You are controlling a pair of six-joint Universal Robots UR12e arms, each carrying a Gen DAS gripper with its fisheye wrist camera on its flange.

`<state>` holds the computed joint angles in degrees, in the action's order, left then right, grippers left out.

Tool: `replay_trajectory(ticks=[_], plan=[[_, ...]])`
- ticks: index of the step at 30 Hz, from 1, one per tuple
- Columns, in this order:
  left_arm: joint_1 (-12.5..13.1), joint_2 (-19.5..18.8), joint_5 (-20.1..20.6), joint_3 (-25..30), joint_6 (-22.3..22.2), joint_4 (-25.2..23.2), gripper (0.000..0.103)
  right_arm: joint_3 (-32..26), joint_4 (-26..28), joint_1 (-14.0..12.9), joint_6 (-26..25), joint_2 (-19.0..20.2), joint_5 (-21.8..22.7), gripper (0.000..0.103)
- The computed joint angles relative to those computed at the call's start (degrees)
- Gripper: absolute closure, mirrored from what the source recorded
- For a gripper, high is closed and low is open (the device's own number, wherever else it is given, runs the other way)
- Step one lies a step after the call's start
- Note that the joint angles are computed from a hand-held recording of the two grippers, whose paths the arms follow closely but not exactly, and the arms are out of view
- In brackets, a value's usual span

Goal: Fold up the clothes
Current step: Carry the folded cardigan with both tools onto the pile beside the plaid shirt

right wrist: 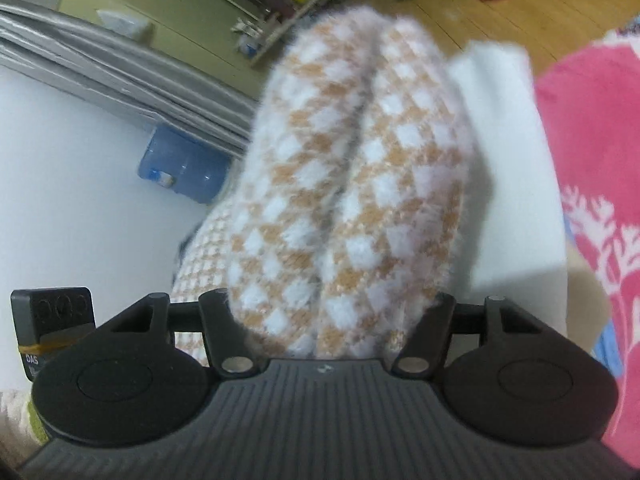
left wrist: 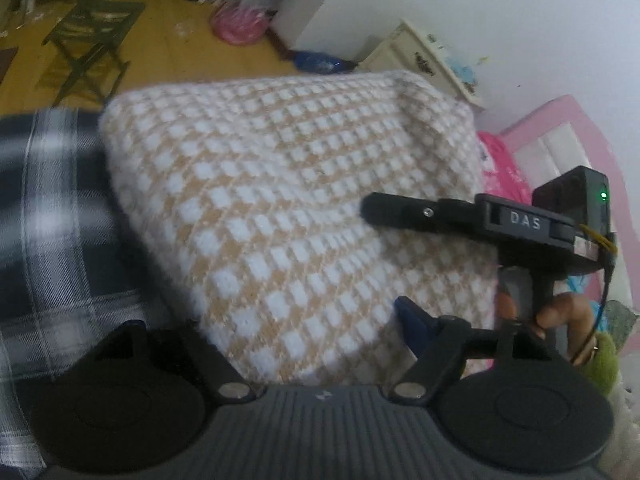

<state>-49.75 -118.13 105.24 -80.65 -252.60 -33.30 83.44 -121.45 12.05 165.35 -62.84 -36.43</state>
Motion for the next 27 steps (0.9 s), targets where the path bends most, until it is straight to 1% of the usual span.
replay_trajectory(ticks=[1,3,4,6,8,9,11,13,15,17,18,19,21,22,24,25,27], plan=[[0.0,-0.3,0.7,0.3,0.4,0.2,0.024,-0.8,0.0,0.0,-0.1,0.0,0.1,0.043],[0.1,-1.0,1.9,0.5,1.1,1.0,0.024,-2.0,-1.7,0.1,-0.1,0.9,0.4,0.043],[0.3,-1.2,1.4,0.2,0.5,1.0,0.024,-2.1,-2.0,0.3,0.3,1.3,0.4,0.043],[0.7,-1.6,-0.1,-0.3,-2.3,1.1,0.024,-2.2,-2.4,0.6,1.3,2.1,0.3,0.041],[0.8,-1.2,-0.2,-1.1,-3.6,2.5,0.023,1.6,-5.3,0.4,4.4,1.5,1.3,0.041],[0.8,-1.2,-0.2,-0.8,-2.9,2.3,0.023,3.6,-7.0,0.3,6.1,1.1,1.9,0.041],[0.7,-1.2,-0.6,-0.1,-1.1,1.7,0.024,4.3,-7.5,0.1,7.0,0.4,2.8,0.042],[0.8,-1.3,-1.1,-0.2,-1.0,2.1,0.024,4.7,-7.1,0.2,6.2,-0.2,2.9,0.042],[0.8,-1.7,-1.6,-0.3,-2.5,2.0,0.019,4.8,-5.3,-0.1,4.1,0.1,2.3,0.042],[0.6,-2.3,-0.9,0.5,-2.8,1.0,0.016,4.9,-3.8,-0.1,2.4,0.5,2.1,0.038],[0.5,-2.5,-0.7,1.1,-2.7,0.2,0.016,5.1,-3.5,0.1,1.9,0.7,2.3,0.035],[0.5,-2.5,-0.9,1.9,-2.0,-0.9,0.015,5.2,-3.0,-0.2,1.5,0.8,3.7,0.034],[0.7,-2.4,-1.8,3.2,-1.1,-3.7,0.015,5.4,-0.2,-0.8,0.3,-0.8,3.5,0.032],[0.7,-2.2,-2.0,3.9,-1.3,-5.5,0.015,5.4,1.2,-1.1,-0.2,-1.6,3.2,0.027],[0.6,-1.7,-1.8,5.4,-1.8,-9.5,0.015,6.2,-0.8,-1.4,-0.4,-3.3,1.0,0.020],[0.4,-1.6,-0.8,6.7,-1.5,-11.9,0.015,6.5,-2.1,-1.7,-0.7,-4.0,0.2,0.017],[0.1,-1.8,2.5,10.0,0.8,-17.4,0.015,6.9,-4.6,-2.3,-1.3,-5.2,-1.2,0.016]])
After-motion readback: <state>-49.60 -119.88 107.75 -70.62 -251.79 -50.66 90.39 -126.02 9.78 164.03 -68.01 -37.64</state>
